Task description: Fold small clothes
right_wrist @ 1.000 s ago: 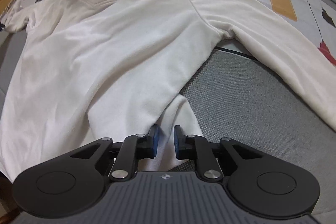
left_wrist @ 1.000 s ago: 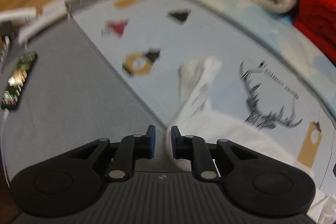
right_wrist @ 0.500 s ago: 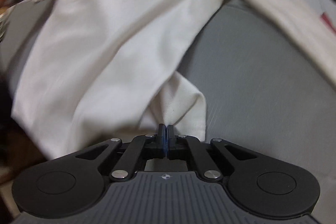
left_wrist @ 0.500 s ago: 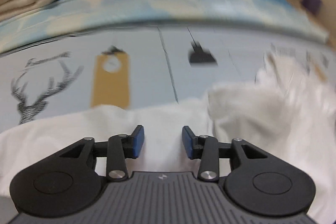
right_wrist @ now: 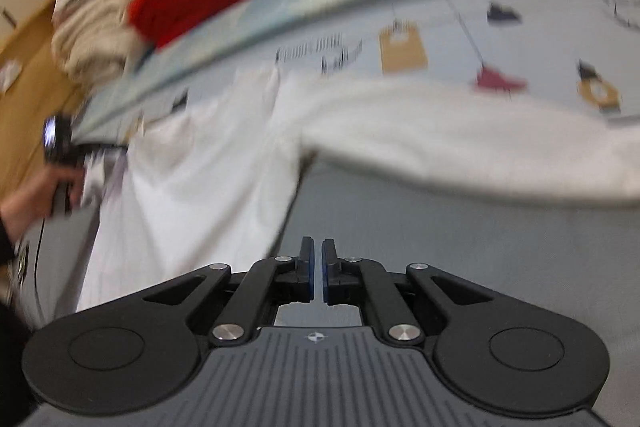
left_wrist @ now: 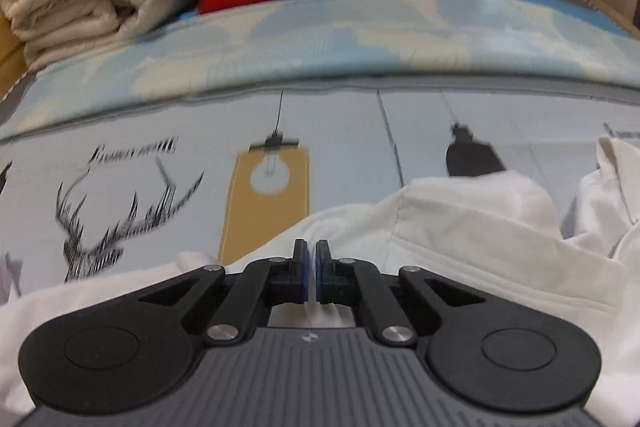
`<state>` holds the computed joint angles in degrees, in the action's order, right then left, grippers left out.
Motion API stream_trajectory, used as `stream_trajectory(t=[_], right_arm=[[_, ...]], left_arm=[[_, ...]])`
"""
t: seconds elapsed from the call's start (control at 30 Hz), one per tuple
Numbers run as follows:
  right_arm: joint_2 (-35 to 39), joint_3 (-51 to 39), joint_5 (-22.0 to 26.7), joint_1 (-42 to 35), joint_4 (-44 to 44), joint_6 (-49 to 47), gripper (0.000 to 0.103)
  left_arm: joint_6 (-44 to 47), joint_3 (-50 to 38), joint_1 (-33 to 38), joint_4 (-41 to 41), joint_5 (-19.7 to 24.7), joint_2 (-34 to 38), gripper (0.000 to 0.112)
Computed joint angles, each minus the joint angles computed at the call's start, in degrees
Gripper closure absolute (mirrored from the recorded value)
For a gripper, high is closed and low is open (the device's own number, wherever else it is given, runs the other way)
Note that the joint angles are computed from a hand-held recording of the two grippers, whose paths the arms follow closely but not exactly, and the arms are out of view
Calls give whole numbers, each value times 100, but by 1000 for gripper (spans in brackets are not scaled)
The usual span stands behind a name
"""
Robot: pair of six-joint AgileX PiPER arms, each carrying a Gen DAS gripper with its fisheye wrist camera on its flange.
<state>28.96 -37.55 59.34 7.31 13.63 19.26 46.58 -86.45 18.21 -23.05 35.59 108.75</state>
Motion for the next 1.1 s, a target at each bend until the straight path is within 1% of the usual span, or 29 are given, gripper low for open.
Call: stream_trajectory(t=[0.07, 0.1, 0.13, 0.17, 0.2, 0.23, 0.27, 0.33, 0.37, 0.47, 0.5, 0.53, 0.57, 0.6, 0.63, 0.67, 0.7, 0.73, 0.77, 0.8, 0.83, 0.87, 0.9, 0.93, 0.97, 1.0, 1.03, 1.07, 1.1], right_arm=[[584, -39, -737, 1108, -1017, 1146, 98], [943, -65, -1050, 1635, -1570, 1719, 94], [1336, -122, -1338, 2028, -2105, 2292, 90], [1654, -130, -1599, 2263, -2581, 2797, 80], [2109, -218, -1949, 2325, -2872, 3074, 70], [2613, -371, -2268, 2375, -3252, 3431, 65], [3066, -578, -2463, 2371, -3582, 3732, 59], [3970, -1045, -2880, 2317, -4078, 4154, 58], [4451, -1323, -2999, 2334, -4429, 4504, 57], [5533, -1994, -3002, 2360, -5232, 5353, 57], [5851, -2207, -2900, 2421, -5492, 5687, 57], [6176, -2467, -2768, 2480, -5548, 5792, 57], [6386, -2612, -2733, 2491, -5446, 5668, 67], [6569, -2718, -2707, 2538, -5438, 5545, 86], [6711, -2808, -2597, 2630, -5658, 5551, 90], [6771, -2819, -2535, 2722, -5965, 5647, 97], [6801, -2827, -2536, 2729, -6080, 5657, 99], [6793, -2818, -2589, 2675, -6068, 5719, 99], [6790, -2835, -2507, 2650, -6205, 6010, 100], [6815, -2878, -2196, 2675, -6557, 6531, 100], [6876, -2982, -1819, 2679, -6702, 6864, 100], [6887, -3017, -1603, 2616, -6706, 7100, 100], [6891, -3031, -1570, 2504, -6578, 7157, 100], [6887, -3027, -1682, 2399, -6415, 6996, 100], [6889, -3020, -1699, 2383, -6433, 6953, 100], [6889, -3020, -1729, 2389, -6462, 6908, 98], [6867, -3024, -1910, 2321, -6275, 6673, 96], [6833, -3030, -2038, 2263, -6084, 6467, 95], [6760, -2994, -2002, 2279, -6099, 6490, 90]], left_arm=[[-75, 45, -10, 3, -172, -81, 109], [-282, -57, -4, 102, -86, -87, 108], [-467, -305, 20, 115, 228, -10, 102], [-639, -650, 51, 114, 650, 129, 96], [-799, -1075, 90, 74, 1158, 343, 82], [-840, -1320, 160, -18, 1512, 451, 75], [-791, -1402, 204, -78, 1637, 477, 75], [-583, -1225, 204, -110, 1368, 430, 75], [-483, -1190, 231, -146, 1291, 434, 75], [-570, -1373, 332, -181, 1297, 613, 75], [-660, -1479, 346, -137, 1286, 726, 75], [-765, -1574, 346, -10, 1290, 833, 75], [-815, -1657, 351, 132, 1323, 937, 75], [-849, -1721, 333, 322, 1366, 1038, 74], [-655, -1619, 342, 306, 1263, 1049, 70], [-242, -1332, 347, 145, 961, 935, 67], [-12, -1169, 333, 119, 789, 875, 64], [240, -1087, 335, 44, 689, 848, 66], [444, -1091, 364, -75, 678, 861, 75], [550, -955, 358, -134, 437, 827, 109], [497, -740, 291, 36, -33, 754, 112], [215, -471, 183, 421, -606, 631, 112], [-210, -328, 111, 907, -991, 561, 112], [-473, -318, 112, 1163, -1146, 571, 112], [-633, -366, 134, 1190, -1073, 622, 112], [-603, -511, 172, 988, -771, 703, 112], [-375, -748, 272, 557, -254, 748, 111], [83, -822, 384, -15, 35, 703, 111], [625, -698, 453, -577, 94, 570, 111]])
